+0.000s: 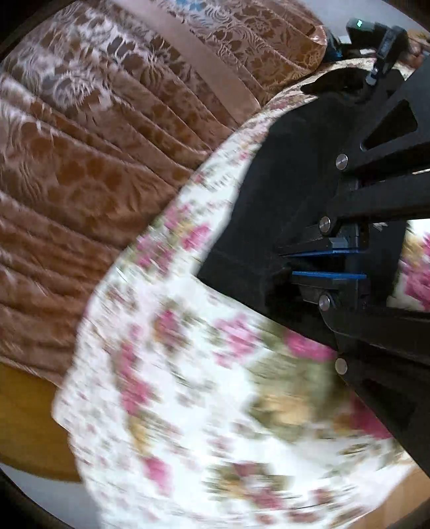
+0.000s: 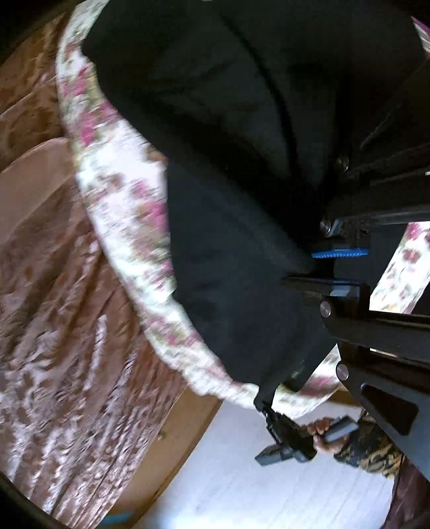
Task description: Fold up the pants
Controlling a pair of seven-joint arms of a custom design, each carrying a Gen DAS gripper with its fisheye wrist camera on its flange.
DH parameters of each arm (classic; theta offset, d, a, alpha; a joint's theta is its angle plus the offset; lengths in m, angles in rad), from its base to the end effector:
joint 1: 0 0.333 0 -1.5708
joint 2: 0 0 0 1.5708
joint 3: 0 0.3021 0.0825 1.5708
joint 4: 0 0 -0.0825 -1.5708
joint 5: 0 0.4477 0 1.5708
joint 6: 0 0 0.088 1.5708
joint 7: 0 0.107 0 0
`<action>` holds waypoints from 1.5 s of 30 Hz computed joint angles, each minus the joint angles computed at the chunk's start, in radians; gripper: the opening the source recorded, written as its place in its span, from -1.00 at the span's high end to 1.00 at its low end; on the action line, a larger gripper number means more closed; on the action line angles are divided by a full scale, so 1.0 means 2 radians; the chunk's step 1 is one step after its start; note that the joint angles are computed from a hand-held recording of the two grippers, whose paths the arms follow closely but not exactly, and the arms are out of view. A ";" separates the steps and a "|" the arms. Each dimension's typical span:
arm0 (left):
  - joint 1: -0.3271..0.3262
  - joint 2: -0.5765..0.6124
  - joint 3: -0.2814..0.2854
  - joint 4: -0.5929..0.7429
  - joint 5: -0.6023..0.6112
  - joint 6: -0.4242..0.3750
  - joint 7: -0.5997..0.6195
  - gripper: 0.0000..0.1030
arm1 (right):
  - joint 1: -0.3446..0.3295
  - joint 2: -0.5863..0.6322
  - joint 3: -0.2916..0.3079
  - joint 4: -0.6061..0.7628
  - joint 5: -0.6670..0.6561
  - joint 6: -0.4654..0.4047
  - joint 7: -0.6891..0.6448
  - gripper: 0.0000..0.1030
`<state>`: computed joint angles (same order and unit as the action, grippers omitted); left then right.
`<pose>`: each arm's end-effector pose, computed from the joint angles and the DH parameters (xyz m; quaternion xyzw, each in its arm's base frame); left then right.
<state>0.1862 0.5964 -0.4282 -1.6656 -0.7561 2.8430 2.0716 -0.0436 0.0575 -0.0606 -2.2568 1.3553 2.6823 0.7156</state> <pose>0.7539 -0.1065 0.2880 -0.6703 0.6250 -0.3997 0.0183 0.5826 -0.0919 0.3013 -0.5033 0.7653 -0.0240 0.4006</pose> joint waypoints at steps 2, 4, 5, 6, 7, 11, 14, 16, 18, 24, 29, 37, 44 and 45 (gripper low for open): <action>-0.002 -0.007 0.012 -0.021 -0.005 -0.006 -0.036 0.71 | 0.000 0.009 0.001 -0.004 0.003 -0.002 0.009 0.84; 0.014 -0.015 0.002 -0.038 -0.029 -0.013 -0.041 0.64 | -0.001 0.018 0.003 -0.004 0.006 0.004 0.013 0.84; 0.030 -0.022 -0.012 -0.050 -0.056 -0.013 -0.027 0.63 | -0.002 0.018 0.004 -0.006 0.009 0.004 0.011 0.84; 0.040 -0.028 -0.019 -0.057 -0.077 -0.017 -0.015 0.61 | -0.003 0.019 0.005 -0.007 0.012 0.004 0.011 0.84; 0.053 -0.034 -0.026 -0.065 -0.105 -0.029 -0.004 0.52 | -0.003 0.021 0.006 -0.007 0.012 0.008 0.010 0.84; 0.095 -0.063 -0.049 -0.090 -0.227 -0.084 0.050 0.40 | -0.002 0.023 0.010 -0.008 0.009 0.016 0.012 0.84; 0.104 -0.073 -0.052 -0.094 -0.292 -0.117 0.077 0.40 | -0.004 0.026 0.011 -0.008 0.022 0.015 0.004 0.84; 0.081 -0.070 -0.036 -0.079 -0.273 -0.119 0.057 0.40 | -0.005 0.027 0.011 -0.008 0.028 0.013 0.001 0.84; 0.056 -0.062 -0.017 -0.062 -0.247 -0.123 0.032 0.40 | -0.006 0.029 0.011 -0.007 0.032 0.010 -0.002 0.84; -0.031 -0.011 0.055 0.013 -0.106 -0.129 -0.106 0.37 | -0.008 0.023 0.009 -0.011 0.046 0.003 -0.019 0.84; -0.050 0.007 0.065 0.041 -0.033 -0.116 -0.166 0.83 | -0.007 0.016 0.006 -0.013 0.050 -0.003 -0.031 0.84; 0.056 -0.039 -0.077 0.002 -0.202 -0.035 0.129 0.89 | -0.003 -0.029 -0.002 -0.033 0.116 -0.010 -0.096 0.85; -0.019 -0.020 0.033 -0.022 -0.110 -0.067 -0.014 0.89 | 0.012 -0.027 -0.009 -0.054 0.065 -0.001 -0.059 0.86; -0.018 -0.015 0.033 -0.021 -0.109 -0.068 -0.021 0.89 | 0.013 -0.020 -0.007 -0.054 0.059 0.002 -0.051 0.87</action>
<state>0.1510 0.5660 -0.3618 -1.7075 -0.9748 2.7062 2.0304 -0.0172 0.0174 -0.0744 -2.3649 1.4724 2.6871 0.6136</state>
